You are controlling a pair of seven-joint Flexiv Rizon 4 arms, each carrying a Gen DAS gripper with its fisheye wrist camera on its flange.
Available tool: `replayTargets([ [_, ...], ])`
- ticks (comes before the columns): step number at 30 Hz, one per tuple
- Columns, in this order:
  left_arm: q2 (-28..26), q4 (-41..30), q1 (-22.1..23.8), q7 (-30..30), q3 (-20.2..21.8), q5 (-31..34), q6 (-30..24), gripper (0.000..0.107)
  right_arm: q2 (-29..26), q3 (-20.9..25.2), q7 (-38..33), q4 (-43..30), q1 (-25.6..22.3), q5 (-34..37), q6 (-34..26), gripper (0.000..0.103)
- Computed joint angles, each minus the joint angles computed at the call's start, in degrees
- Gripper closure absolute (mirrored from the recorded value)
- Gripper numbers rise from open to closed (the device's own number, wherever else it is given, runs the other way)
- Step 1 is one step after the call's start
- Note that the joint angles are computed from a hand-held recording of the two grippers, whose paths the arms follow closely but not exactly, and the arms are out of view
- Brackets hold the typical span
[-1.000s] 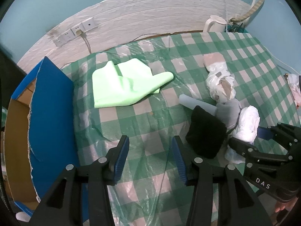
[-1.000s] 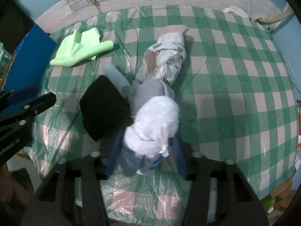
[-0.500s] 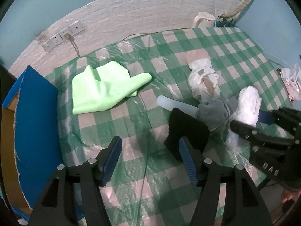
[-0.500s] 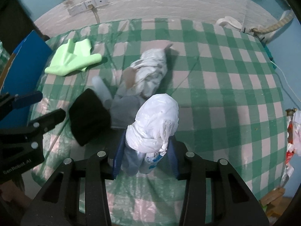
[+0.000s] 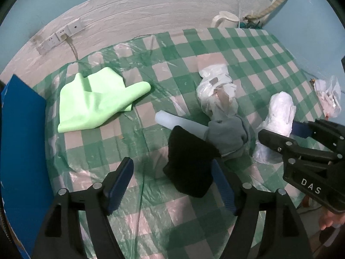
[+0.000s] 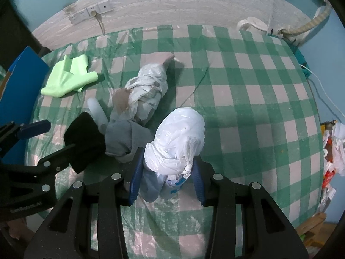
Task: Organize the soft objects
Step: 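Close left tool on the black knit beanie and lift it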
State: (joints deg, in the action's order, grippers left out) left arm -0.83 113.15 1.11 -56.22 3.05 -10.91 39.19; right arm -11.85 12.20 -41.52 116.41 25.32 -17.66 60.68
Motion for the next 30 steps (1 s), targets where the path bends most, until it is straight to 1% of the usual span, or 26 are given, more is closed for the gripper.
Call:
replayTargets([
  [9,-1.25,0.41,-0.76,-0.29,-0.6,1.28,1.6,0.028,-0.2,-0.02,-1.0,-0.16,-0.39,0.83,0.23,0.062],
  [14,-2.33,0.06,-0.8,0.32,-0.75,1.04,0.4,0.03,-0.62,0.01,-1.67,-0.71,-0.49,1.45,0.03,0.062],
  [15,-2.68,-0.11,-0.7,0.59,-0.74,0.71,-0.45,0.032,-0.62,0.02,-1.73,-0.77,-0.5,1.57,-0.04,0.062],
  [16,-2.86,-0.21,-0.62,0.74,-0.72,0.46,-1.06,0.042,-0.62,0.02,-1.8,-0.77,-0.51,1.65,-0.06,0.062],
  [17,-3.15,-0.57,-0.51,0.57,-0.67,0.72,-2.18,0.055,-0.66,0.05,-1.96,-0.86,-0.52,1.77,-0.13,0.062],
  [19,-3.09,-0.56,-0.43,0.51,-0.53,0.92,-2.33,0.058,-0.68,0.03,-1.98,-0.97,-0.44,1.75,-0.23,0.062],
  [20,-2.97,-0.49,-0.44,0.55,-0.52,0.91,-2.1,0.061,-0.72,0.0,-1.95,-1.04,-0.4,1.71,-0.23,0.062],
  [23,-2.27,-0.03,-0.34,1.21,-0.35,0.3,-1.47,0.065,-0.7,-0.13,-1.73,-1.23,-0.2,1.22,-0.3,0.062],
  [26,-1.4,0.68,-0.21,1.63,-0.09,0.18,-0.52,0.067,-0.72,-0.19,-1.45,-1.44,0.02,0.66,-0.38,0.062],
  [30,-0.67,0.62,0.28,2.19,0.24,-0.09,-0.61,0.068,-0.45,-0.18,-1.24,-1.52,0.32,-0.16,-0.45,0.062],
])
